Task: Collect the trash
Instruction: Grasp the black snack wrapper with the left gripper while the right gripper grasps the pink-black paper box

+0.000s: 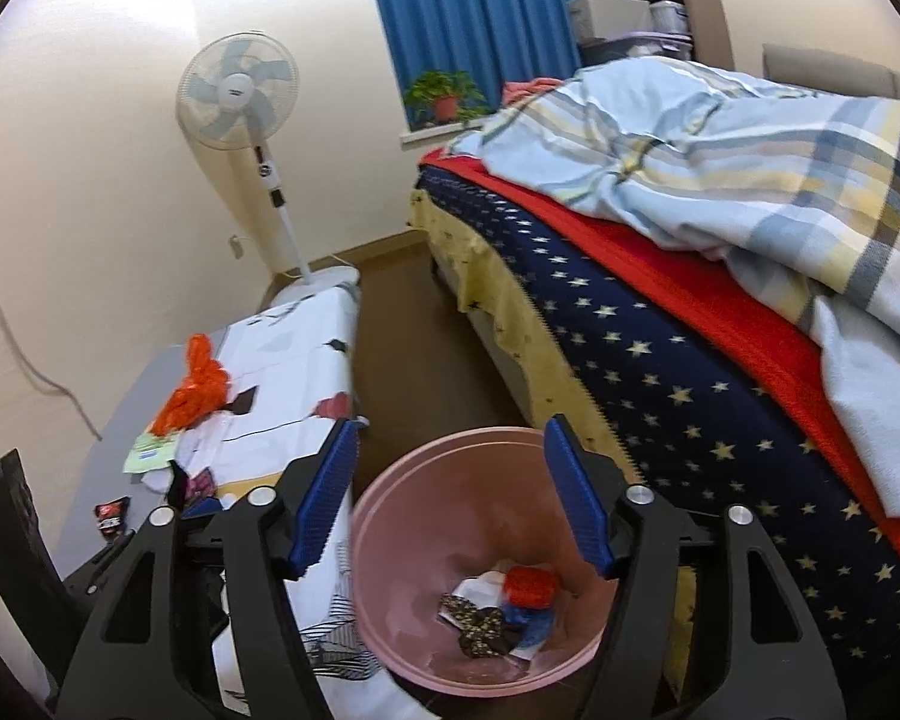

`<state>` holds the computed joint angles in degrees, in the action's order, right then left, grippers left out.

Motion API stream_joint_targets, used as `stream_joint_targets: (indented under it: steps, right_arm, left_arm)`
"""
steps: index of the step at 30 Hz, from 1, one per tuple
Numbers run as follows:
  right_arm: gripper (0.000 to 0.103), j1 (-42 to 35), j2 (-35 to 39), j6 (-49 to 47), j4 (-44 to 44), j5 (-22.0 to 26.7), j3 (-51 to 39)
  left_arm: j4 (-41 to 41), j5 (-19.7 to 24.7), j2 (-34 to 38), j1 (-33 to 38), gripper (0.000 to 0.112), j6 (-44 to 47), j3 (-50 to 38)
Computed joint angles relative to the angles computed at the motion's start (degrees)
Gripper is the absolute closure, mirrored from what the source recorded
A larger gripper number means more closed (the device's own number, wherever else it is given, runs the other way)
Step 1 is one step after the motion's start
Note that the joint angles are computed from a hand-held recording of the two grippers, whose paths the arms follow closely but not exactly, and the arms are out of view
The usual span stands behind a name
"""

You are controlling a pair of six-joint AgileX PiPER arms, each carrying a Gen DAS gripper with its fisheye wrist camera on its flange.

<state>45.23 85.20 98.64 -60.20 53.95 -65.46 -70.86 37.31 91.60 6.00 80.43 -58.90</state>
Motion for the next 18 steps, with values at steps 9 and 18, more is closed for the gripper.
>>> stream_joint_targets:
  steps: [9,18]
  right_arm:
    - [0.063,2.8,4.2,1.0,-2.4,-4.3,-3.8]
    - [0.071,3.1,11.8,0.9,-4.6,-12.5,-10.2]
  left_arm:
    - [-1.1,-3.1,-0.9,9.5,0.073,0.0,0.6]
    - [-1.8,-13.3,1.2,13.8,0.073,-5.2,-0.8]
